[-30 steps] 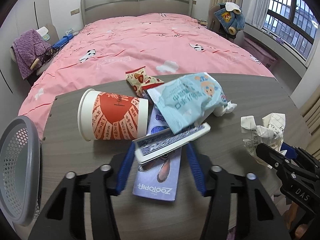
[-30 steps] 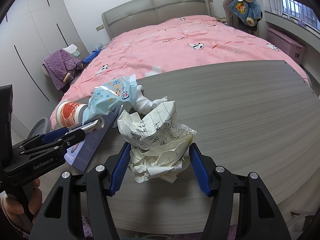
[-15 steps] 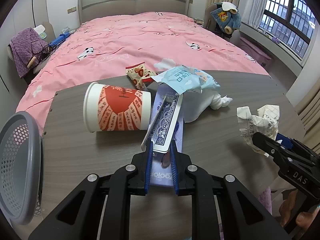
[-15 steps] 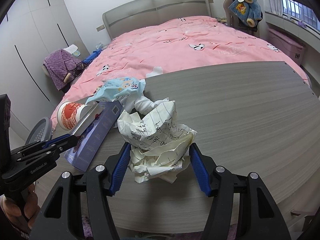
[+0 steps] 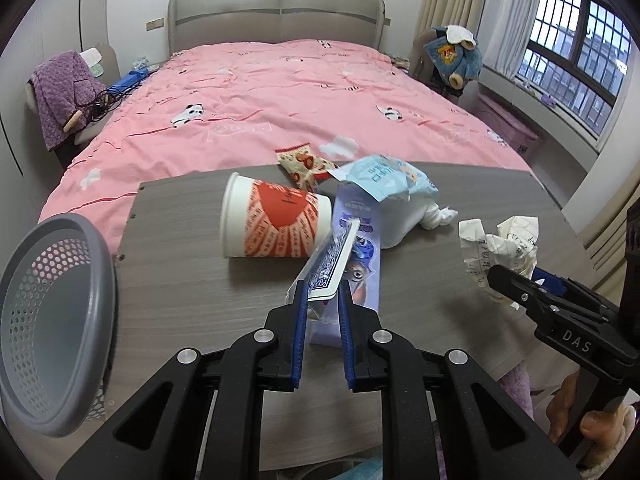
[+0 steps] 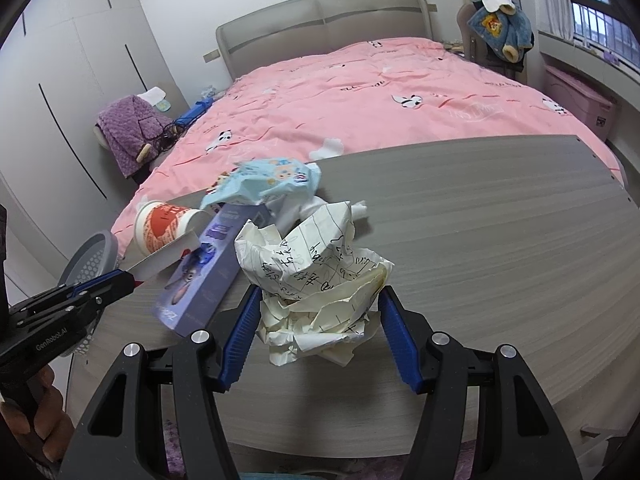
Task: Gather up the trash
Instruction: 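Carry the card deck and crumpled paper over the grey basket with both grippers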
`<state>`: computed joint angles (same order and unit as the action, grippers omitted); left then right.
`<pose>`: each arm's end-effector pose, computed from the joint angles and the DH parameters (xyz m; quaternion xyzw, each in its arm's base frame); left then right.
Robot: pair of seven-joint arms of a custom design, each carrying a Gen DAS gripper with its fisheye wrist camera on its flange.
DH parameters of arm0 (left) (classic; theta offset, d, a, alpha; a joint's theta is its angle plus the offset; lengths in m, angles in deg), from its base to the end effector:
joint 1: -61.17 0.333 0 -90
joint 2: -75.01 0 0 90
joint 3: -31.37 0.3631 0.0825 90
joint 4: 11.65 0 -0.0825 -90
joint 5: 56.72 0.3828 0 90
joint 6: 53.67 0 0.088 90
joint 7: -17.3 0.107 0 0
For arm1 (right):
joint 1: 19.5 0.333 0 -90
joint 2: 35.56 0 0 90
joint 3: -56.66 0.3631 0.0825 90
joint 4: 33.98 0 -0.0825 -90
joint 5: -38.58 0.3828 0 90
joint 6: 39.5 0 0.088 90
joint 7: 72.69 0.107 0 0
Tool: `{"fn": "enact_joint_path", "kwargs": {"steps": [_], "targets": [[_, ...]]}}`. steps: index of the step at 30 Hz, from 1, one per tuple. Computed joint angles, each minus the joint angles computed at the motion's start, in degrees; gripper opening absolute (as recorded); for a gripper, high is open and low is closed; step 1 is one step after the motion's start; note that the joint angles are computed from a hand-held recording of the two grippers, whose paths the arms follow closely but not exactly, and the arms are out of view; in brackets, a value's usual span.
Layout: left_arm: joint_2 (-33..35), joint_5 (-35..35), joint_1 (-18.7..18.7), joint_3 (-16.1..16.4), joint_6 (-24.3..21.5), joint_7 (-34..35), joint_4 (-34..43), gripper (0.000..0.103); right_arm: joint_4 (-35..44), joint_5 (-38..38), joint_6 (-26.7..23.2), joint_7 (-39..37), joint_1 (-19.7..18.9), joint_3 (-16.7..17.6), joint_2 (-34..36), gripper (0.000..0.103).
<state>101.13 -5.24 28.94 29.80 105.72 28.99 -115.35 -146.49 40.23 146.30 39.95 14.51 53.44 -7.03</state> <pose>0.5631 -0.4161 0.3789 -0.6692 0.6616 -0.2747 0.1976 0.5903 0.3545 0.3533 -0.6949 0.6098 -0.1262 0.3598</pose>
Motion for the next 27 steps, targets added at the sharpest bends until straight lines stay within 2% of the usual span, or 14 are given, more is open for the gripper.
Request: {"fn": "enact_joint_path", "kwargs": {"steps": [4,6,9,18,27], "targets": [[-2.0,2.99,-0.46,1.28,1.23,-3.94,-2.36,0.014,0.37,-0.26,-0.27,-0.16,1.35,-0.6,-0.14,0.059],[-2.94,4.27,-0.06,1.27,1.77,-5.63,-3.55,0.008,0.84,-0.43,-0.65,-0.24,1.57,-0.58,-0.07,0.059],[-3.9,6.12,0.53,0.97,1.75,-7.8,-4.72,0.008,1.48,-0.87,-1.12,-0.3,2.25,-0.72,0.06,0.059],[-7.05,11.26,3.24,-0.16,2.48,-14.71,-9.21,0.007,3.58,-2.55,-2.5,-0.14,3.83,-0.64,0.84,0.059],[-10.69,16.42,6.49,-3.05,2.62,-20.22,-13.01,0.007,5.51,-3.7,-3.38,-0.62,3.41,1.51,1.41,0.059]]}}
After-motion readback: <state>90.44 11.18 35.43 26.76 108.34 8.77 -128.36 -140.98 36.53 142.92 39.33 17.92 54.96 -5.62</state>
